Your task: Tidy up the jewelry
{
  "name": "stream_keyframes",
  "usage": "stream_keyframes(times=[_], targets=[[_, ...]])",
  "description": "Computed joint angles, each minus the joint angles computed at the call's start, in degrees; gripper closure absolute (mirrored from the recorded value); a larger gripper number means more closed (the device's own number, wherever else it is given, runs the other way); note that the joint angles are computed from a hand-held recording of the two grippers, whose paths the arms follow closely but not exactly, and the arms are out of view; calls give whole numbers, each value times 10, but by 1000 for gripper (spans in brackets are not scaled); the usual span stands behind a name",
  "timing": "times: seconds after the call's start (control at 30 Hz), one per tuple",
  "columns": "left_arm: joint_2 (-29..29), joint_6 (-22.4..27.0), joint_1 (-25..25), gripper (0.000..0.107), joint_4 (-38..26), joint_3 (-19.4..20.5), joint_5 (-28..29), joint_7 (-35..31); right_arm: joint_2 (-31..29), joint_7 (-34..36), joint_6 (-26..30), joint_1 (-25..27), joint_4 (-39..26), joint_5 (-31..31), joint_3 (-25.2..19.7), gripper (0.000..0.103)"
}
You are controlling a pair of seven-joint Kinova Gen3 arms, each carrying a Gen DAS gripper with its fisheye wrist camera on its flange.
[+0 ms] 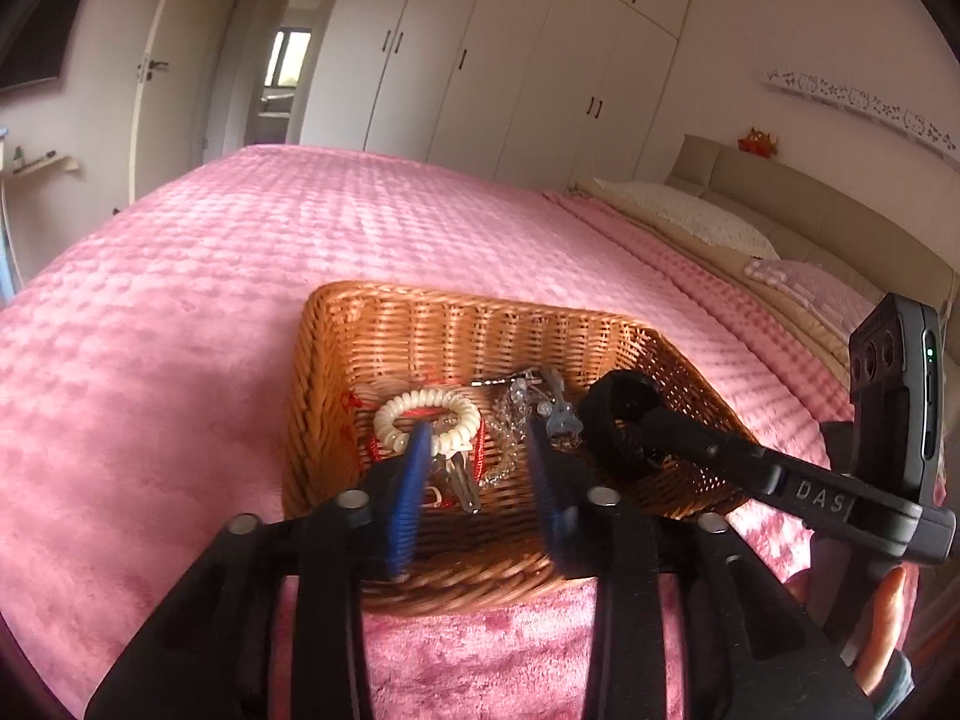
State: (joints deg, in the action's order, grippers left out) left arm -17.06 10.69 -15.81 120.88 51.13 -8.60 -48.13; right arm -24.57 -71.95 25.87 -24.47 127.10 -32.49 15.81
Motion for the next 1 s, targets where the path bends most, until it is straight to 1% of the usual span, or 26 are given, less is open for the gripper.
stream_keyframes(times=[0.07,0.13,0.2,0.23,0.27,0.3,0.37,0.43,0.5,0.57,0.67,0.73,0.8,0.83,0.9,0.97,1.0], targets=[[-31,8,-28,68,1,25,1,10,-19,-25,-14,31,8,13,-31,68],[-58,19,-36,68,-2,30,9,10,-46,-54,-20,56,13,35,-58,68],[-83,29,-22,68,-6,16,20,1,-75,-88,-18,89,12,64,-94,60],[-99,36,-10,68,-10,4,25,-4,-95,-108,-15,114,11,80,-119,51],[-115,43,0,66,-12,-6,31,-8,-113,-122,-13,127,10,92,-134,48],[-131,49,9,63,-13,-14,39,-10,-127,-133,-7,136,8,103,-144,48],[-159,63,23,60,-18,-28,52,-16,-151,-163,20,174,-6,133,-183,46],[-190,92,31,58,-30,-35,64,-20,-171,-187,43,198,-16,160,-212,45],[-221,117,22,55,-38,-30,74,-21,-192,-205,55,205,-14,181,-227,43],[-252,142,8,46,-45,-22,85,-23,-212,-227,67,215,-7,198,-246,37],[-278,175,9,46,-48,-21,108,-30,-232,-252,91,207,2,217,-254,37],[-288,187,14,46,-47,-25,121,-38,-245,-266,104,203,6,228,-261,37],[-307,204,10,44,-47,-25,132,-40,-260,-277,112,204,15,241,-268,37],[-320,211,4,42,-46,-22,138,-38,-267,-283,115,208,19,246,-275,37],[-351,226,-9,36,-41,-18,149,-35,-280,-293,115,209,29,253,-281,35],[-388,243,-35,34,-37,-6,159,-32,-297,-305,111,216,46,258,-293,33],[-402,242,-43,33,-32,-4,165,-34,-305,-312,113,221,49,259,-302,33]])
